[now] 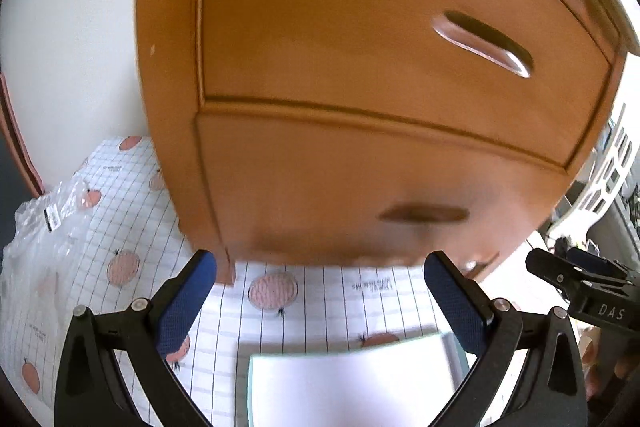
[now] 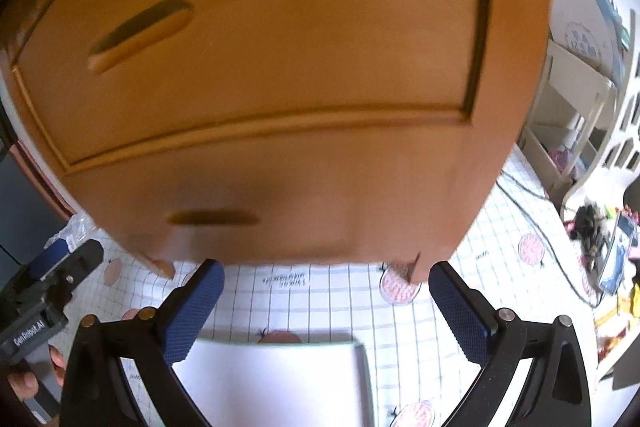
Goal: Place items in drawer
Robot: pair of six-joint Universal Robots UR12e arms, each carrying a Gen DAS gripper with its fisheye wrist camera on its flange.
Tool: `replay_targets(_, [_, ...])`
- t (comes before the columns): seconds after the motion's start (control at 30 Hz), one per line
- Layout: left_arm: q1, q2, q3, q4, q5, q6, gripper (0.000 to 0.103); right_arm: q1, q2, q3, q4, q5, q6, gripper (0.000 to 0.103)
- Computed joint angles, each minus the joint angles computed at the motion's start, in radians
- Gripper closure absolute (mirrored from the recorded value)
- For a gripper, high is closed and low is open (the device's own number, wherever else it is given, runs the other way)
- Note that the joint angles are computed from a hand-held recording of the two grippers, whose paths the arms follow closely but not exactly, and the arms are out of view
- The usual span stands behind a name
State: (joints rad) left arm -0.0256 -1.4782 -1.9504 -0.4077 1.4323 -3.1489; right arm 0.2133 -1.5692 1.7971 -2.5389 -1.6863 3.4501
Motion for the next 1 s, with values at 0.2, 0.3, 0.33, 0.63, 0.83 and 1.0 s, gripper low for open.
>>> replay_targets(0.2, [0.011,0.048,-0.037,-0.045,-0.012,0.033,0.0,0.021,-0.041,0.046,0.006,-0.011,0.011,0.0])
replay_targets(0.3, [0.007,0.063,-0.048,-0.055,-0.013,0.046,0.0,0.03,-0.065,0.064,0.016,-0.014,0.015,0.0])
replay_targets(0.33, [0.006,0.074,-0.059,-0.056,-0.009,0.044,0.0,0.032,-0.07,0.064,0.025,-0.015,0.011,0.0])
replay_targets(0.63, [0.054,0.134,-0.114,-0.085,-0.086,0.077,0.0,0.072,-0.11,0.129,0.046,-0.03,0.006,0.0])
replay_targets(0.83, [0.066,0.173,-0.151,-0.091,-0.077,0.091,0.0,0.097,-0.13,0.161,0.05,-0.039,0.016,0.0])
replay_targets(1.0, [0.072,0.218,-0.189,-0.102,-0.08,0.135,0.0,0.115,-0.146,0.175,0.059,-0.053,0.018,0.0])
